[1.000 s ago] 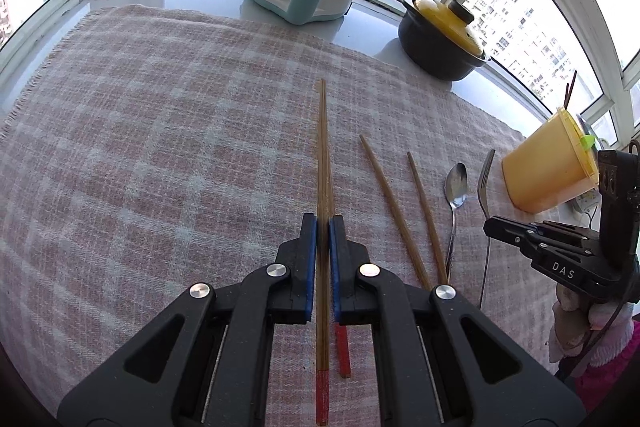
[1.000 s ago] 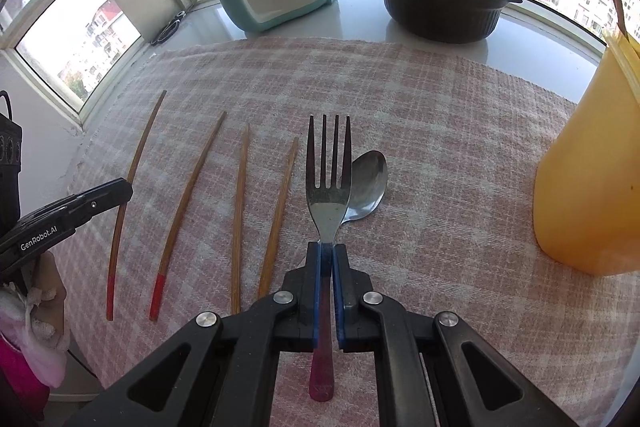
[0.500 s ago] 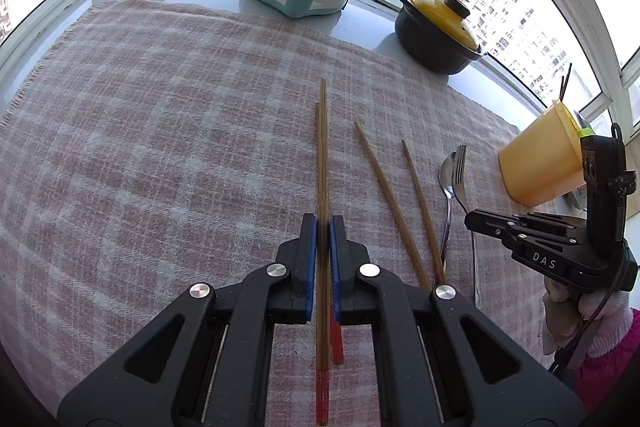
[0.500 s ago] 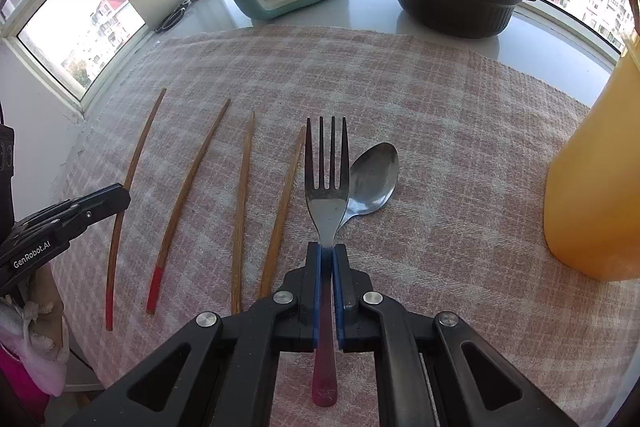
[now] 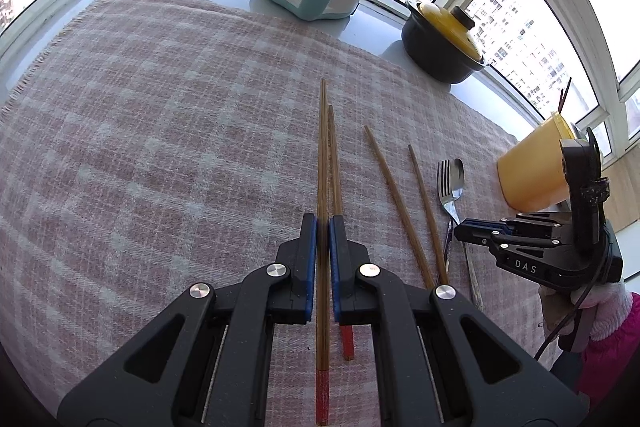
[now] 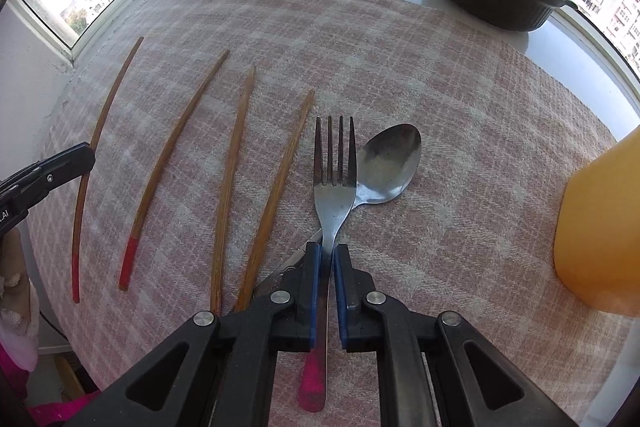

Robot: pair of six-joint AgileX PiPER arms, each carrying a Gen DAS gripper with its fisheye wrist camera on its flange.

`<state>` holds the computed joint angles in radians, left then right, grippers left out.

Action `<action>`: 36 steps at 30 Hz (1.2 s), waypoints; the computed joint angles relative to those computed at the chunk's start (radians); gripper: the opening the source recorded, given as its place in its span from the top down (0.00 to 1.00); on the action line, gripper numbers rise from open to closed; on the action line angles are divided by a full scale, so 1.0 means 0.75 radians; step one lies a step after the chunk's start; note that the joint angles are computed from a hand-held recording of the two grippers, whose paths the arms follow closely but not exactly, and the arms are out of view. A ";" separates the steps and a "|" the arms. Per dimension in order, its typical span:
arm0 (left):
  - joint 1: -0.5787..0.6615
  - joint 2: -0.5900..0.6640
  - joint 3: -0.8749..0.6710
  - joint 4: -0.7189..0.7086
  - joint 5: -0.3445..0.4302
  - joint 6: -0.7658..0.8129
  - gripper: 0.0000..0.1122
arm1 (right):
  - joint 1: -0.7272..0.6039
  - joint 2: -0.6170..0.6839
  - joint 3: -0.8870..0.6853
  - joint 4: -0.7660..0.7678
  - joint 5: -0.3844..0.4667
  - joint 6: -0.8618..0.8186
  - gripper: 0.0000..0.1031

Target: Organize utensils

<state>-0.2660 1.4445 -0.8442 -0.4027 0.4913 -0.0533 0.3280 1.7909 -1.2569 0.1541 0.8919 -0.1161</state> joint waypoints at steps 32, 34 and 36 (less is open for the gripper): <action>-0.092 -0.067 -0.032 0.139 0.019 -0.201 0.96 | -0.190 -0.079 0.096 0.290 0.026 -0.273 0.97; -0.121 -0.078 -0.043 0.176 0.020 -0.251 0.96 | -0.197 -0.122 0.120 0.293 0.015 -0.281 0.97; -0.152 -0.090 -0.056 0.210 0.020 -0.304 0.96 | -0.214 -0.176 0.143 0.291 0.012 -0.285 0.97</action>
